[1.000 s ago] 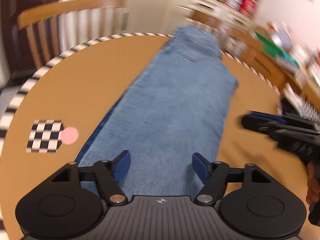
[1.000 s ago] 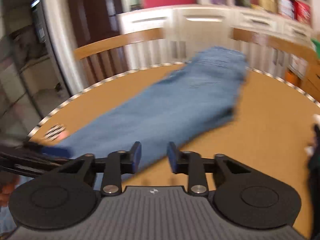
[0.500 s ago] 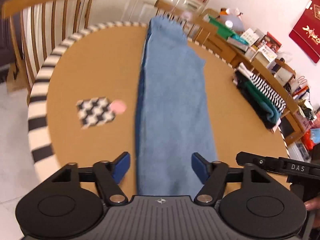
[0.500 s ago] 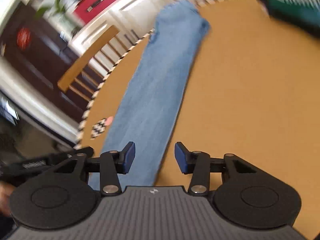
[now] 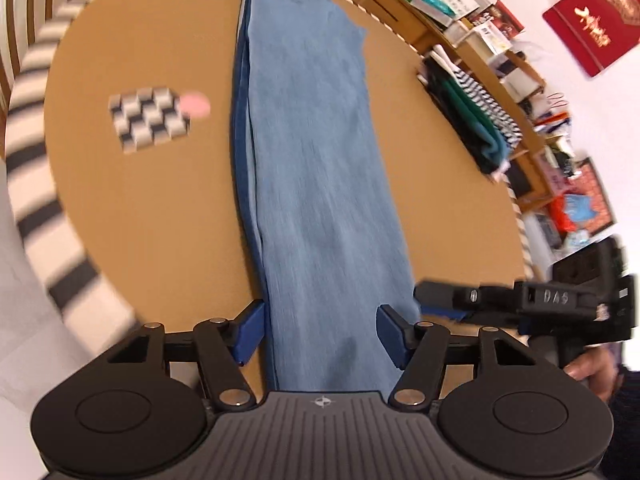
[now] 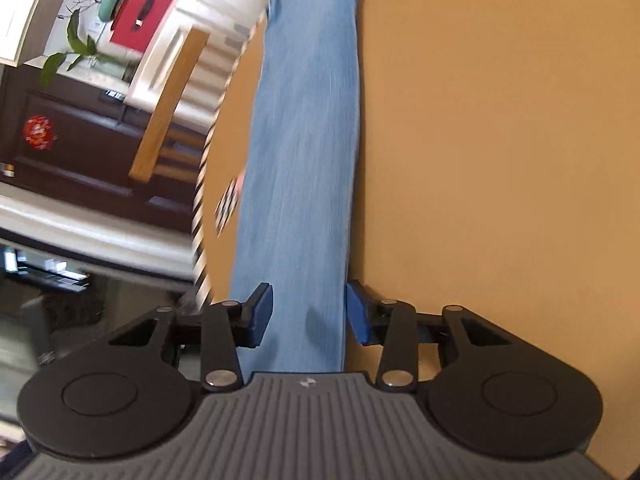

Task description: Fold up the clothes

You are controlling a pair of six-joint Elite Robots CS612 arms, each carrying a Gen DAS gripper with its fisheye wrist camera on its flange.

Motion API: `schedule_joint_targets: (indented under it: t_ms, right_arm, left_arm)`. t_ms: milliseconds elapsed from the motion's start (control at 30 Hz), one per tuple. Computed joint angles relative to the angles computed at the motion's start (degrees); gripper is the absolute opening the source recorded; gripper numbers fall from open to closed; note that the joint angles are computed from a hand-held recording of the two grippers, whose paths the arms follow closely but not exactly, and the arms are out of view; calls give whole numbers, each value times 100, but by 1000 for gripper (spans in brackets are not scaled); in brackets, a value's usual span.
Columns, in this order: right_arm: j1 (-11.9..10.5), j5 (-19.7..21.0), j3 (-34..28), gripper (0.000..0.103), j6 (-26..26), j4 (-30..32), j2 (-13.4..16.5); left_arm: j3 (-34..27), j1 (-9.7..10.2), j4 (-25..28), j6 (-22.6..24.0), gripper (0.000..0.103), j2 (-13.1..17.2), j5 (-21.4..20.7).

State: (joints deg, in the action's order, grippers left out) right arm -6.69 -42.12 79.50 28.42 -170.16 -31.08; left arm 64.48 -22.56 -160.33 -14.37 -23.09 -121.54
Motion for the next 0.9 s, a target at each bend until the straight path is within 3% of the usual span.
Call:
schedule_joint_targets:
  t_ms: [100, 233, 333, 400, 500, 567, 600, 767, 900]
  right_arm:
    - [-82, 472, 316, 42, 112, 44, -94]
    - [-90, 685, 446, 41, 354, -145, -97]
    - [-68, 808, 286, 38, 772, -256, 33]
    - [-69, 815, 256, 36, 916, -240, 53]
    - [-103, 788, 354, 27, 1114, -292, 31]
    - [-119, 733, 421, 17, 1184, -296, 8]
    - [-107, 642, 448, 7, 1103, -280, -14]
    - [29, 72, 469, 5, 332, -77, -182]
    - [18, 15, 518, 4, 129, 43, -326]
  left_arm:
    - [201, 67, -47, -103, 62, -25, -511]
    - [212, 41, -93, -54, 58, 9, -577]
    - [-126, 43, 147, -364, 35, 192, -666]
    - [-289, 57, 294, -654, 8, 292, -647]
    - [-348, 121, 170, -1127, 10, 401, -842]
    - [-361, 139, 21, -1273, 10, 444, -906]
    - [-375, 137, 1, -1276, 10, 455, -897]
    - [-341, 84, 134, -907, 8, 375, -657]
    - [-194, 1, 249, -527, 8, 185, -416]
